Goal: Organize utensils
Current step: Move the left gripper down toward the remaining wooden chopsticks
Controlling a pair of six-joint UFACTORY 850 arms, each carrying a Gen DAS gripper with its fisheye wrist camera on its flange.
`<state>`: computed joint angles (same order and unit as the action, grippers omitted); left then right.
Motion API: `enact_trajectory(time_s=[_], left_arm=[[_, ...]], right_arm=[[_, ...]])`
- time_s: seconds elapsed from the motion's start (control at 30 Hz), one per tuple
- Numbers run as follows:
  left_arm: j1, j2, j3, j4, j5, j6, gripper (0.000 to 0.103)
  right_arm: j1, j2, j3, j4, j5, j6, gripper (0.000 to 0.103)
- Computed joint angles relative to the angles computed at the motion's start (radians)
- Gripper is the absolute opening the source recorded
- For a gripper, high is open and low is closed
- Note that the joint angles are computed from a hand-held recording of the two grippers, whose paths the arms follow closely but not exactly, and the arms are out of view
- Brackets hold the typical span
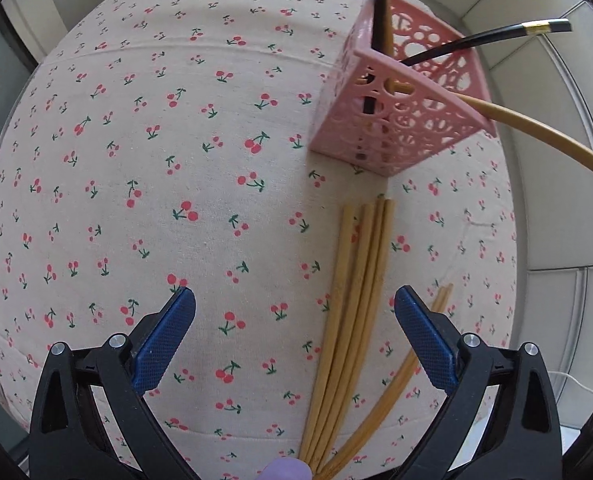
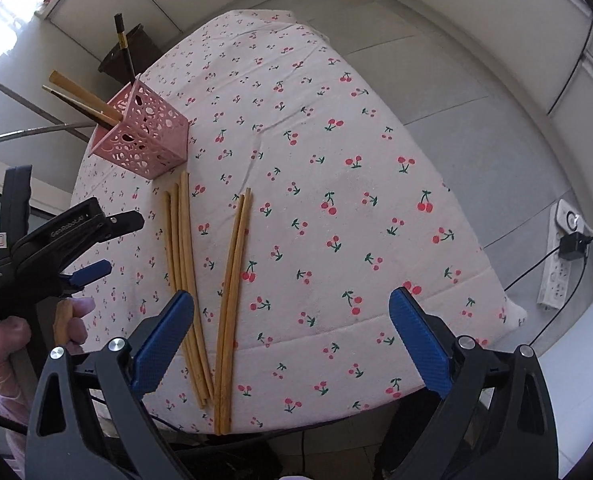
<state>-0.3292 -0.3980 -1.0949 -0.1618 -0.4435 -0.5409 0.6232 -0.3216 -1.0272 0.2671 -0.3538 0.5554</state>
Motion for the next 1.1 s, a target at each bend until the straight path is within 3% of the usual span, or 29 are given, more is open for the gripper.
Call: enact_trajectory(time_s=[0.23, 0.4, 0.83, 0.97, 1.03, 1.1], left_arm=[[-0.024, -0.041, -0.027, 0.180, 0.012, -0.171, 0.096], [-0.045, -0.057, -0.041, 0.415, 0.028, -0.383, 0.096], [-0.084, -0.162, -0.151, 0.645, -0.011, -0.576, 0.094], [-0.089, -0.206, -0.183, 0.682, -0.026, -0.583, 0.088], [-0.089, -0.210, -0.179, 0.704, 0.005, -0.603, 0.085], [-0.088, -0.207, -0.178, 0.694, 0.027, -0.580, 0.070]], right_arm=[[-0.035, 0.008, 0.025, 0.255, -0.004, -0.167, 0.096], [-0.044, 0.007, 0.030, 0.332, -0.011, -0.228, 0.096], [-0.048, 0.005, 0.032, 0.359, -0.012, -0.246, 0.096], [-0.050, 0.005, 0.033, 0.368, -0.012, -0.252, 0.096], [-0.050, 0.004, 0.032, 0.370, -0.012, -0.255, 0.096], [-0.050, 0.002, 0.029, 0.379, -0.019, -0.263, 0.096]])
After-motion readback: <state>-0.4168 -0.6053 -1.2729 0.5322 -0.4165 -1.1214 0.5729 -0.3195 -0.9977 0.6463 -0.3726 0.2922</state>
